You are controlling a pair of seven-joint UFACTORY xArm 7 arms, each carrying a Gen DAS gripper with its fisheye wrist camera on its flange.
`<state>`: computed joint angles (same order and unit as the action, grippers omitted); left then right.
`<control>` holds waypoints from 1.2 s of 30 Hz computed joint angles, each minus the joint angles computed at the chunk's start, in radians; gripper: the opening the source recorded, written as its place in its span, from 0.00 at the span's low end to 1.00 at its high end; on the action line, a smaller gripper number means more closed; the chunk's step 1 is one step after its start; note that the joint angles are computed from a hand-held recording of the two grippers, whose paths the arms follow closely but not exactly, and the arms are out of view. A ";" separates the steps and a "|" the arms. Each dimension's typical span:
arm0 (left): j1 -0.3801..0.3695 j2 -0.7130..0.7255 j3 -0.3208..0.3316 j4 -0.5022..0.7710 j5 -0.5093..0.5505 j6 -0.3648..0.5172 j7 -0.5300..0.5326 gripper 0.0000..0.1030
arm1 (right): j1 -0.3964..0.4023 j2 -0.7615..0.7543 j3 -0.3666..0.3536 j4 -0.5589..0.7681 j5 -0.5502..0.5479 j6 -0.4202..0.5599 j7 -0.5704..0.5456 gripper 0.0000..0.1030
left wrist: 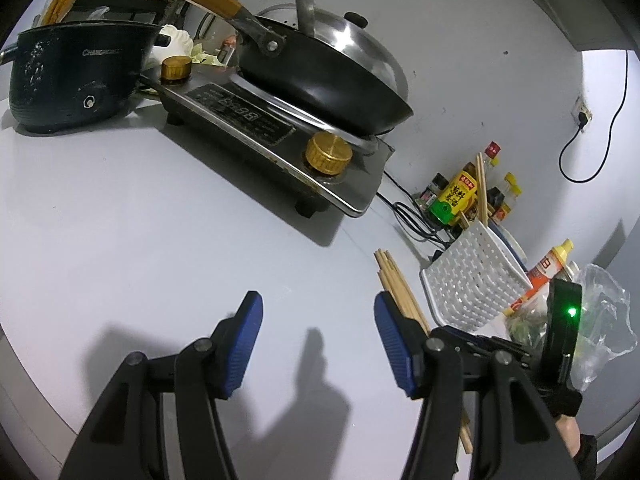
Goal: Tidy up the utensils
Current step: 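Close the right gripper on one wooden chopstick and lift it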
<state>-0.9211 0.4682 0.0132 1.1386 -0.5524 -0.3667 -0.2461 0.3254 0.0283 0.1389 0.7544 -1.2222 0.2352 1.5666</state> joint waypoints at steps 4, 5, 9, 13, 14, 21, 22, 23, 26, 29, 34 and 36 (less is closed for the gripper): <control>-0.054 0.006 0.048 0.023 -0.022 0.040 0.027 0.56 | -0.004 -0.006 -0.002 -0.007 -0.004 -0.015 0.011 0.16; -0.073 0.008 0.067 0.030 -0.025 0.056 0.034 0.56 | -0.006 -0.008 -0.003 -0.011 -0.011 -0.020 0.019 0.16; -0.155 0.022 0.154 0.067 0.000 0.139 0.030 0.56 | -0.018 -0.020 -0.004 -0.028 -0.057 -0.047 0.059 0.15; -0.311 0.061 0.324 0.118 0.035 0.234 -0.010 0.56 | -0.032 -0.040 -0.001 -0.051 -0.074 -0.057 0.085 0.05; -0.324 0.070 0.336 0.132 0.054 0.248 -0.018 0.56 | -0.037 -0.046 0.000 -0.059 -0.082 -0.065 0.092 0.05; -0.354 0.135 0.377 0.257 0.191 0.400 -0.069 0.56 | -0.083 -0.101 0.006 -0.117 -0.135 -0.110 0.145 0.05; -0.345 0.147 0.371 0.287 0.215 0.439 -0.070 0.56 | -0.091 -0.110 0.008 -0.126 -0.141 -0.117 0.152 0.05; -0.343 0.163 0.373 0.320 0.238 0.481 -0.077 0.56 | -0.100 -0.121 0.010 -0.135 -0.146 -0.123 0.159 0.05; -0.336 0.196 0.373 0.385 0.299 0.549 -0.104 0.56 | -0.127 -0.150 0.018 -0.161 -0.164 -0.149 0.170 0.05; -0.337 0.232 0.384 0.449 0.364 0.616 -0.138 0.56 | -0.153 -0.169 0.027 -0.177 -0.180 -0.176 0.173 0.05; -0.322 0.268 0.371 0.518 0.456 0.700 -0.174 0.56 | -0.183 -0.183 0.034 -0.192 -0.192 -0.206 0.178 0.05; -0.321 0.272 0.370 0.524 0.495 0.706 -0.192 0.56 | -0.195 -0.187 0.039 -0.197 -0.194 -0.213 0.182 0.05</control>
<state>-1.2423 0.7402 0.3835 1.6629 -0.0575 0.3397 -0.4385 0.1305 -0.1592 0.1783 0.5571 -1.4166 0.0226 1.7484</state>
